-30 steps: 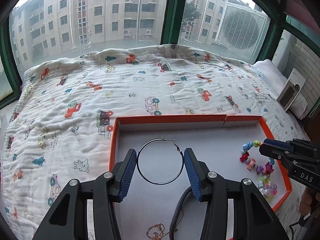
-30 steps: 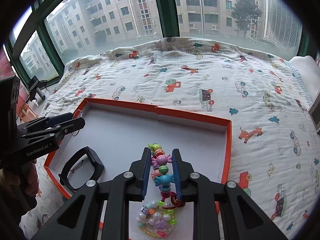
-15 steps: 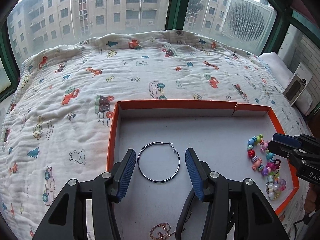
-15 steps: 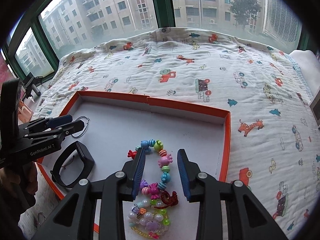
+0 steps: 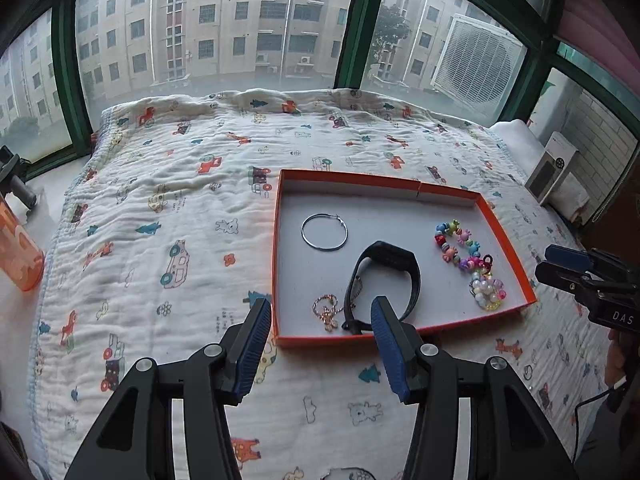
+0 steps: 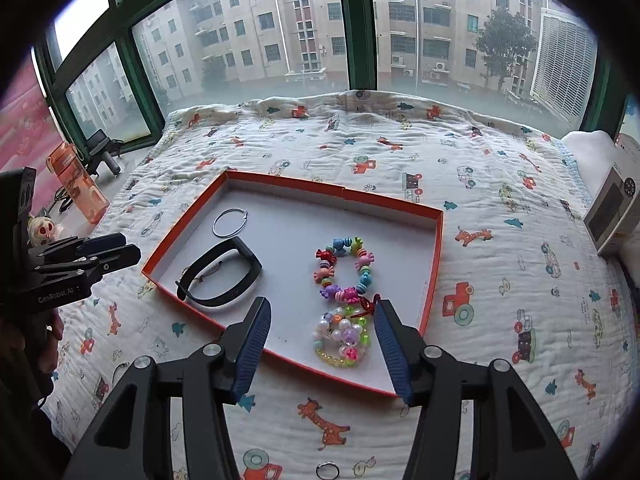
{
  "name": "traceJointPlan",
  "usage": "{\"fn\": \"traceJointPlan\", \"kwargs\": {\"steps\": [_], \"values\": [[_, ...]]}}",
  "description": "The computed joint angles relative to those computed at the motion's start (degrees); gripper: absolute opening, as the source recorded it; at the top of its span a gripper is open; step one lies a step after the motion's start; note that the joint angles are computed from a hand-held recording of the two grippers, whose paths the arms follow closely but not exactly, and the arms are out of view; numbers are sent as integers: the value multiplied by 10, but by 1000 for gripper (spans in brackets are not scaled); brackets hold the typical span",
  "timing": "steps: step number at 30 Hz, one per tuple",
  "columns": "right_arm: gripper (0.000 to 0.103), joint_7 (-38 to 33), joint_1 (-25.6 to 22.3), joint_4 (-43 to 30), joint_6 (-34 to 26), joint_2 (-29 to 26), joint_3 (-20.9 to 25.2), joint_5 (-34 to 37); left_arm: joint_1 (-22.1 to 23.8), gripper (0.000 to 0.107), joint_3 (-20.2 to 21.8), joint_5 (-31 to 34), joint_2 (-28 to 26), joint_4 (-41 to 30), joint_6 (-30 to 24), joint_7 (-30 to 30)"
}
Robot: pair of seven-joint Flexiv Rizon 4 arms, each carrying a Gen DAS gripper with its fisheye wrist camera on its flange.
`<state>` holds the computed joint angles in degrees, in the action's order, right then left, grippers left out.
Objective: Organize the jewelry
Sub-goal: 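Open both tools to release the hoop earring and candy-bead bracelet in the tray, then move the left tool over the second hoop earring while the right tool moves over the small silver ring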
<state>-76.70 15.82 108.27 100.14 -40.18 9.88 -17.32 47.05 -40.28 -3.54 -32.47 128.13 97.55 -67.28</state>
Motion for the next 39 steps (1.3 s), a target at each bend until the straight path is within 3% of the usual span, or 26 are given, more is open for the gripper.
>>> {"fn": "traceJointPlan", "kwargs": {"steps": [5,9,12,17,27,31,34,39], "values": [[62,-7,34,61,42,25,-34,17,59,63,-27,21,36,96,14,-34],[62,-21,79,101,72,36,-76,40,61,63,-8,46,36,143,31,-66],[62,-36,100,123,89,39,-93,58,32,63,28,65,31,160,49,-90],[62,-38,69,141,95,39,-59,59,-67,63,129,88,37,156,80,-116],[62,-46,59,164,102,34,-55,63,-204,62,254,82,48,133,93,-130],[62,-43,35,168,97,28,-36,51,-232,53,277,81,46,129,102,-130],[62,-41,28,173,95,25,-31,45,-265,53,306,76,45,126,112,-126],[62,-31,11,169,88,18,-17,33,-252,53,295,82,43,125,112,-131]]}}
